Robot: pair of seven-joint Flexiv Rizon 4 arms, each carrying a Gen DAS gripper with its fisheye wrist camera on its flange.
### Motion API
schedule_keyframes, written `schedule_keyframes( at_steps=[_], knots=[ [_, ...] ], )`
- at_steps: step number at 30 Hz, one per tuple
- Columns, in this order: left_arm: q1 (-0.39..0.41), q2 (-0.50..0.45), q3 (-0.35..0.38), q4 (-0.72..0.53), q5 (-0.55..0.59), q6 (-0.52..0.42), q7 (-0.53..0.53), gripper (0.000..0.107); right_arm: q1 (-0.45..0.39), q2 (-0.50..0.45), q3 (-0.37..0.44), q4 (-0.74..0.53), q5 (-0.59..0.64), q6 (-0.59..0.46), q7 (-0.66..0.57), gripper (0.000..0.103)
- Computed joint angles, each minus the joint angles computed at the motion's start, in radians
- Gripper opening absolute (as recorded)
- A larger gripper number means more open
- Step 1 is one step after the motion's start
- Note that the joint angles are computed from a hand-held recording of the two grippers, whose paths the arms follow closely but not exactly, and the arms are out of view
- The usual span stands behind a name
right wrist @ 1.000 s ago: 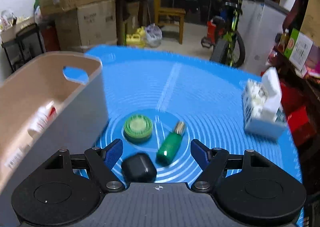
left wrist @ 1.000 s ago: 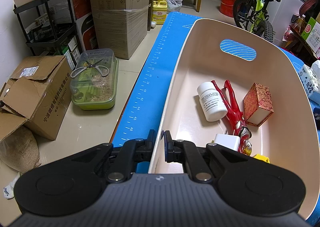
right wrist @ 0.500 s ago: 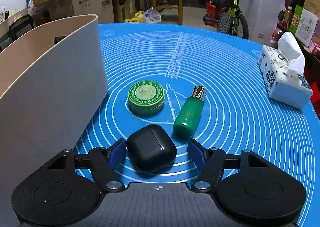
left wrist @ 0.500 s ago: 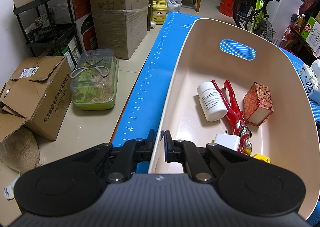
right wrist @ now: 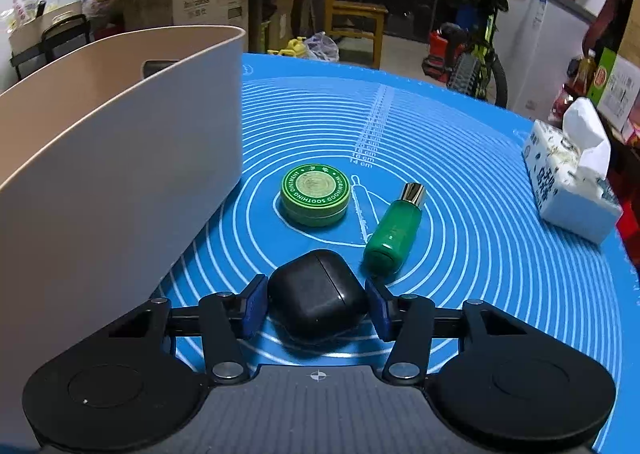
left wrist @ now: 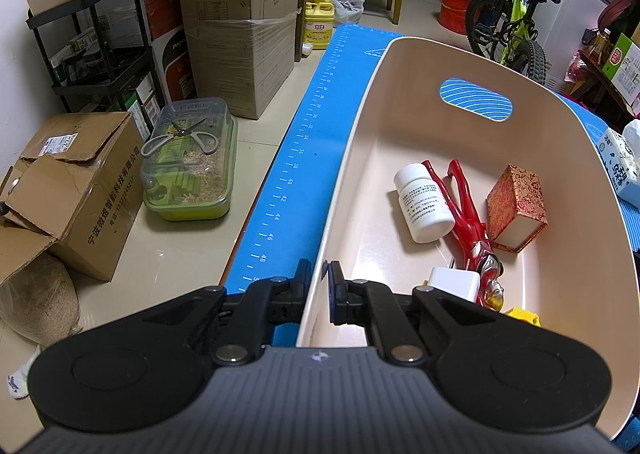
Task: Organize rigid objects
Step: 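Move the right gripper to the black earbud case and grasp it, then carry the earbud case into the bin and release it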
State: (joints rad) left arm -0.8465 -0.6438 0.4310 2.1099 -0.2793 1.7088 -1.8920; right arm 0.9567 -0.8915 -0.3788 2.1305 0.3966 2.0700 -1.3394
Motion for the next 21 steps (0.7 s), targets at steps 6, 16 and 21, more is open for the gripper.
schedule_keyframes(
  at_steps=[6, 16, 21],
  knots=[
    [-0.001, 0.000, 0.001, -0.001, 0.003, -0.001, -0.002, 0.011, 0.052, 0.018, -0.028, 0.042, 0.058, 0.050, -0.025, 0.057],
    [-0.001, -0.001, 0.003, -0.002, 0.007, -0.002, -0.006, 0.010, 0.076, 0.126, -0.039, 0.067, 0.157, 0.103, -0.120, 0.057],
    [0.000, 0.000, 0.003, -0.002, 0.009, -0.003, -0.007, 0.010, 0.083, 0.179, -0.027, 0.060, 0.195, 0.124, -0.181, 0.057]
  ],
)
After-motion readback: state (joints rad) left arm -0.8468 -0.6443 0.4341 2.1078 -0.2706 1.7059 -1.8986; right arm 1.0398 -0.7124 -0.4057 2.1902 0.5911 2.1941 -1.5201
